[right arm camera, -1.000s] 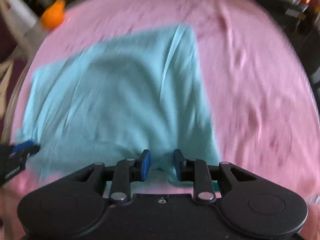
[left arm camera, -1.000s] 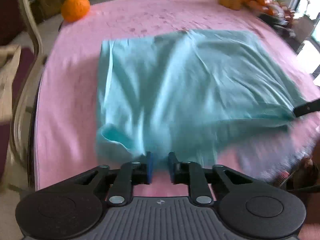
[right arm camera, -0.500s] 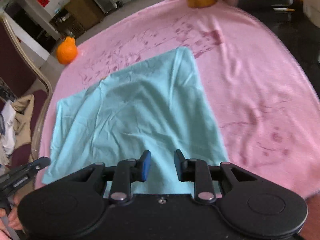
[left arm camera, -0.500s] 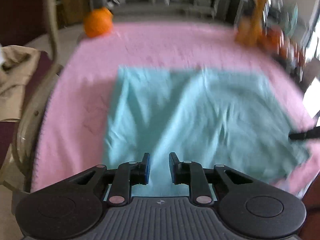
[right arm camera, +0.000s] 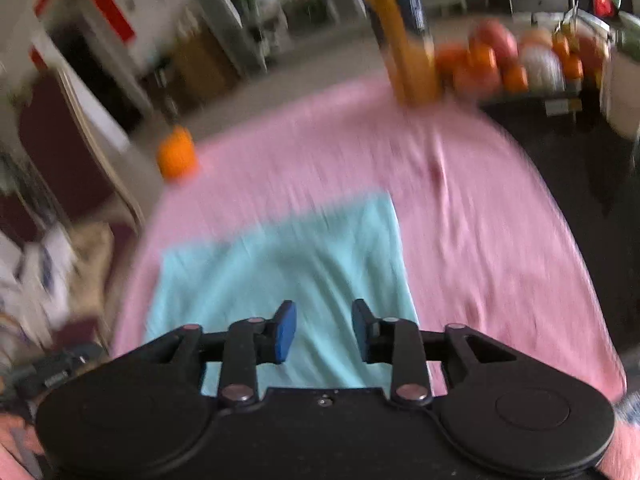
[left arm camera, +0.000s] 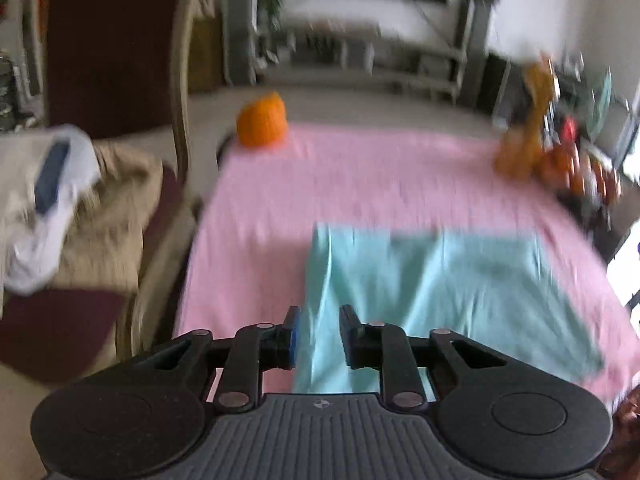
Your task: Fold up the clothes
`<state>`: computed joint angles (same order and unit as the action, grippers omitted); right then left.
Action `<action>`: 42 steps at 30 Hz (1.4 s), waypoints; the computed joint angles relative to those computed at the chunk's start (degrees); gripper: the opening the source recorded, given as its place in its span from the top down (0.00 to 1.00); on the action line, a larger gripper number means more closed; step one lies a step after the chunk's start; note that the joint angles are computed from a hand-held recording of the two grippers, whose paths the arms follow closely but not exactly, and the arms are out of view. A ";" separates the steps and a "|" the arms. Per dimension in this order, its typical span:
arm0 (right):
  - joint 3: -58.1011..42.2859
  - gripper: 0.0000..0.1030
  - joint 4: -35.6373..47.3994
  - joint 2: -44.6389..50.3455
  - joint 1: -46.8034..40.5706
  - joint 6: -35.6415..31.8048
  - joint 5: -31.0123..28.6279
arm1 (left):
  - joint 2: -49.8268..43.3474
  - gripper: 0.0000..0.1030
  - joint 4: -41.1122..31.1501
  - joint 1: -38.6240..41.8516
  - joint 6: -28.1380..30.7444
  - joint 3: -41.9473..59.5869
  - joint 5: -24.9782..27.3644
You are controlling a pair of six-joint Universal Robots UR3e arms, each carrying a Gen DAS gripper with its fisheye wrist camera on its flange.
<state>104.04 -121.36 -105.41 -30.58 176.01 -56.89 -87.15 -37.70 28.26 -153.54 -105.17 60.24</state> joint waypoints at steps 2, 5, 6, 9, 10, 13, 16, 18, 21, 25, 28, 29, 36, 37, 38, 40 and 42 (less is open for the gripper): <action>-1.85 0.65 -4.88 2.38 -0.14 3.12 2.12 | -4.64 0.79 4.61 -3.21 -4.44 4.23 2.42; -4.02 0.61 -14.84 8.55 1.79 8.94 1.57 | -12.67 0.79 9.47 -7.70 -7.90 10.41 7.70; -4.69 0.59 -18.40 11.14 2.30 11.03 1.07 | -16.36 0.79 9.61 -8.97 -8.84 13.60 9.42; -6.95 0.57 -25.57 19.73 3.75 16.09 -0.74 | -27.23 0.77 5.78 -11.95 -11.51 24.95 13.11; -8.37 0.57 -26.21 22.92 4.42 17.12 -1.90 | -29.97 0.74 3.77 -12.29 -11.71 28.13 13.08; -13.10 0.60 -26.40 32.03 5.65 20.12 -4.55 | -37.82 0.63 -2.99 -13.24 -13.87 39.34 13.06; -15.90 0.62 -26.10 37.39 5.62 22.25 -6.10 | -44.41 0.58 -8.92 -14.14 -16.00 49.91 13.43; -16.92 0.62 -25.71 39.29 5.62 23.06 -6.66 | -49.13 0.56 -14.03 -15.38 -15.62 58.29 15.09; -19.18 0.62 -25.40 43.01 5.44 23.90 -6.45 | -55.91 0.58 -19.09 -17.81 -13.74 68.90 19.99; -22.41 0.61 -24.75 47.14 5.71 25.64 -6.48 | -60.83 0.91 -21.85 -18.14 -12.44 75.95 20.10; -22.75 0.91 -25.97 49.34 5.29 25.59 -4.25 | -60.75 0.96 -21.07 -15.56 -17.13 74.97 15.97; -22.50 0.98 -26.59 49.52 5.36 25.39 -4.16 | -60.70 0.99 -20.27 -14.52 -19.79 74.33 15.03; -19.83 0.93 -29.51 48.27 5.88 27.71 -8.47 | -57.73 0.82 -21.10 -8.26 -26.87 69.69 10.12; -19.71 0.92 -29.72 48.06 5.64 28.13 -7.83 | -57.29 0.73 -22.66 -8.07 -25.63 69.93 8.21; -19.52 0.91 -29.98 47.82 5.38 28.55 -7.17 | -56.68 0.62 -22.54 -8.07 -24.98 69.19 6.51; -18.06 0.84 -32.35 47.32 4.29 30.12 -4.14 | -57.28 0.60 -23.88 -9.31 -23.61 71.45 5.54; -17.76 0.83 -32.73 46.73 4.37 30.46 -4.68 | -60.59 0.61 -28.44 -11.05 -22.14 78.65 6.36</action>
<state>86.28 -154.08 -58.68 -26.21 206.47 -61.56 -147.74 -66.14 17.21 -175.67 -26.52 66.60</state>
